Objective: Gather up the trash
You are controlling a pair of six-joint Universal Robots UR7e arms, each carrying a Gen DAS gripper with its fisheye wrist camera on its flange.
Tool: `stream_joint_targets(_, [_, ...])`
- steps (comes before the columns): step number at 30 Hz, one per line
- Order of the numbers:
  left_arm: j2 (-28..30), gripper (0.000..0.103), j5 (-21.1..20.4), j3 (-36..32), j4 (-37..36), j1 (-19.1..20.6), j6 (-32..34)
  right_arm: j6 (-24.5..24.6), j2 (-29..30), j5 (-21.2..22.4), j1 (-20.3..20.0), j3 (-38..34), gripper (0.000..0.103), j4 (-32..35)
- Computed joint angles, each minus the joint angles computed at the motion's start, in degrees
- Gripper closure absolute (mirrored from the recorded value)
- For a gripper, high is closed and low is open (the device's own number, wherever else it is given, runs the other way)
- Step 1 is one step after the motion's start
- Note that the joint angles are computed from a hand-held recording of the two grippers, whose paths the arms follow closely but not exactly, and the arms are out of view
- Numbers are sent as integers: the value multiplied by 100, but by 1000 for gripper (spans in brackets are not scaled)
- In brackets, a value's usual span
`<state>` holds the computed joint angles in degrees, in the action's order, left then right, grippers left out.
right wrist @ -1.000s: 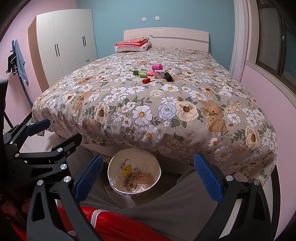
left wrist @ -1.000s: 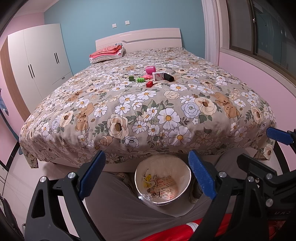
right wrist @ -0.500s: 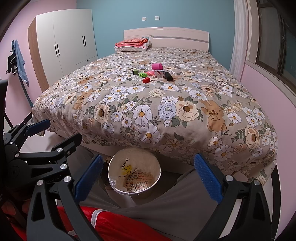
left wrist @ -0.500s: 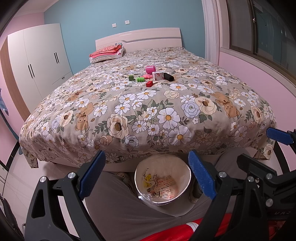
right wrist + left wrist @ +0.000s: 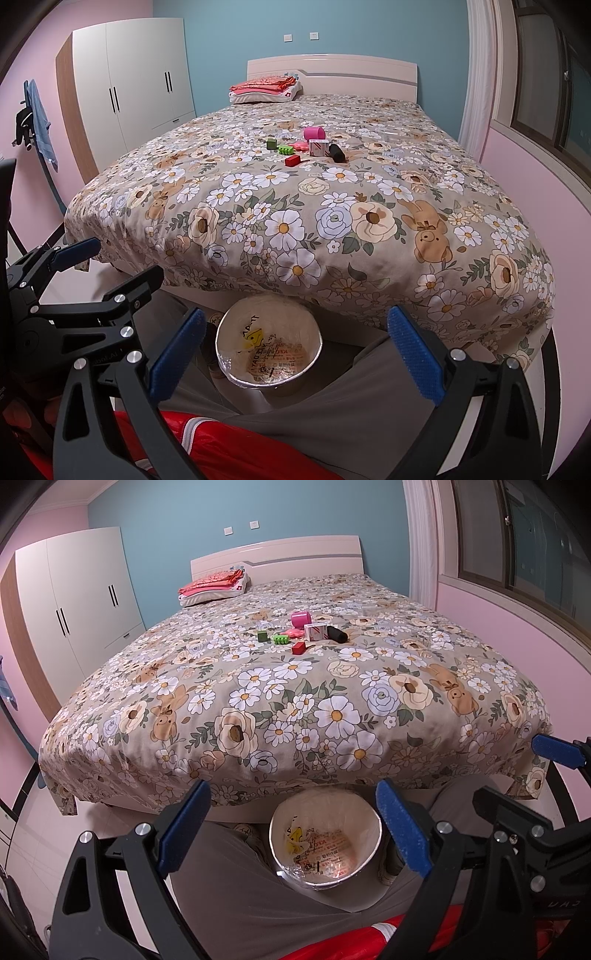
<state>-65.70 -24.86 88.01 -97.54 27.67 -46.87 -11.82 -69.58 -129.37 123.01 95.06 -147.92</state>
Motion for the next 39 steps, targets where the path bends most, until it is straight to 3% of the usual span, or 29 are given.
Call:
stream_joint_targets(24, [206,14,108,-143,-120,-50,139,-100,80,20,5,-69,3,-177])
stream_joint_targets(31, [328,14,250,-503,-605,286,722,-298,438,47,-105,-623,3,-212])
stream_joint_targets(39, [943,14,273,-1552,-907,781,1358,-642,1046,95,-359,-1605,3,-56])
